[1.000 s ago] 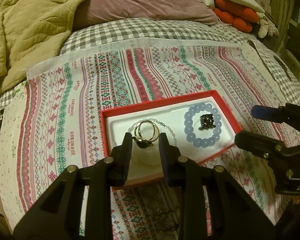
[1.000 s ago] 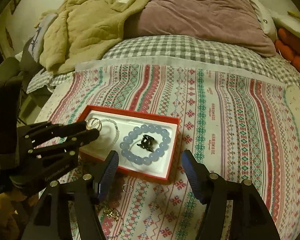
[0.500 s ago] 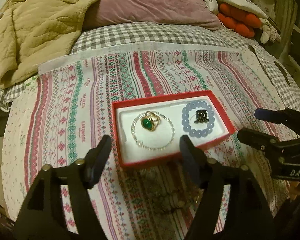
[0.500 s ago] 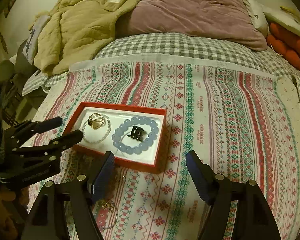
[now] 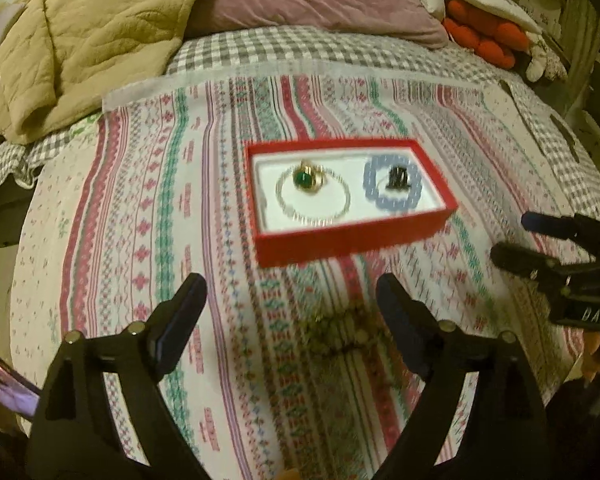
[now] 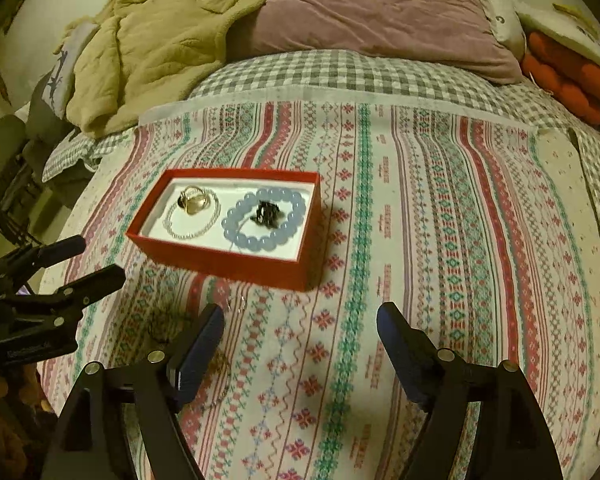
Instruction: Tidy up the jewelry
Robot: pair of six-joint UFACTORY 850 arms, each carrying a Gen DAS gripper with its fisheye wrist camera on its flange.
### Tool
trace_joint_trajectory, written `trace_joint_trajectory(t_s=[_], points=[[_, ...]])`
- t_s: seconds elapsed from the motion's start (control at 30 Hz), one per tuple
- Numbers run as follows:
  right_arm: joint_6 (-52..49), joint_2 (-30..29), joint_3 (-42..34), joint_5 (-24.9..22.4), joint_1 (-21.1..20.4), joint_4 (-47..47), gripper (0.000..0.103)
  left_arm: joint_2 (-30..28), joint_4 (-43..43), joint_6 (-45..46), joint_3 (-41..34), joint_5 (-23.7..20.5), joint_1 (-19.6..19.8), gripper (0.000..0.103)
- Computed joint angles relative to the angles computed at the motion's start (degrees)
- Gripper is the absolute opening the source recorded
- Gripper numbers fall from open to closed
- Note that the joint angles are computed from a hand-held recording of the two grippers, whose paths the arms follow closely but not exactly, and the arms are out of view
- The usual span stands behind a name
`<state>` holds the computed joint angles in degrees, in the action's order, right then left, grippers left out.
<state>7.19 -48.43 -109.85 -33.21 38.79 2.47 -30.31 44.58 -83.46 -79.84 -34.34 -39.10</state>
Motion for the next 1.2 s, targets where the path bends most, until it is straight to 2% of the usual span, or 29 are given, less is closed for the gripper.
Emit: trace_joint_trajectory(t_s=[0.2, 0.37, 0.7, 0.77, 0.83, 0.93, 1.2], points=[[0.43, 0.14, 1.85, -1.08, 0.32, -0.87, 0.081, -0.11, -5.05, 2.66, 2.14, 0.0, -0.24, 0.087], [-0.01, -0.43, 2.68, -2.68, 0.65, -1.78, 0.081, 0.52, -9.92, 4.83, 4.5, 3.07, -0.03, 0.087], [-4.45, -0.64, 4.45, -2.75, 1.69, 4.63, 0.08, 1.03, -10.48, 6.64, 7.11, 5.16, -0.75, 0.087], [-6.28, -0.82, 4.28, -2.4, 2.22, 5.29, 0.074, 1.15, -10.29, 6.64, 7.42, 5.38, -0.78, 0.087], [-8.45, -1.53, 3.41, -3.15, 2.6, 6.6, 0.058, 1.2, -10.54, 6.98, 7.63, 5.8, -0.64, 0.087], [-10.3, -3.43, 1.29, -5.44, 3.1, 8.25, 0.042, 1.23, -10.75, 7.3, 7.74, 6.22, -0.59, 0.087], [-8.99, -5.42, -0.61, -5.54, 4.49, 3.4, 0.038, 0.9, -11.0, 7.69, 7.53, 6.34, -0.75, 0.087]])
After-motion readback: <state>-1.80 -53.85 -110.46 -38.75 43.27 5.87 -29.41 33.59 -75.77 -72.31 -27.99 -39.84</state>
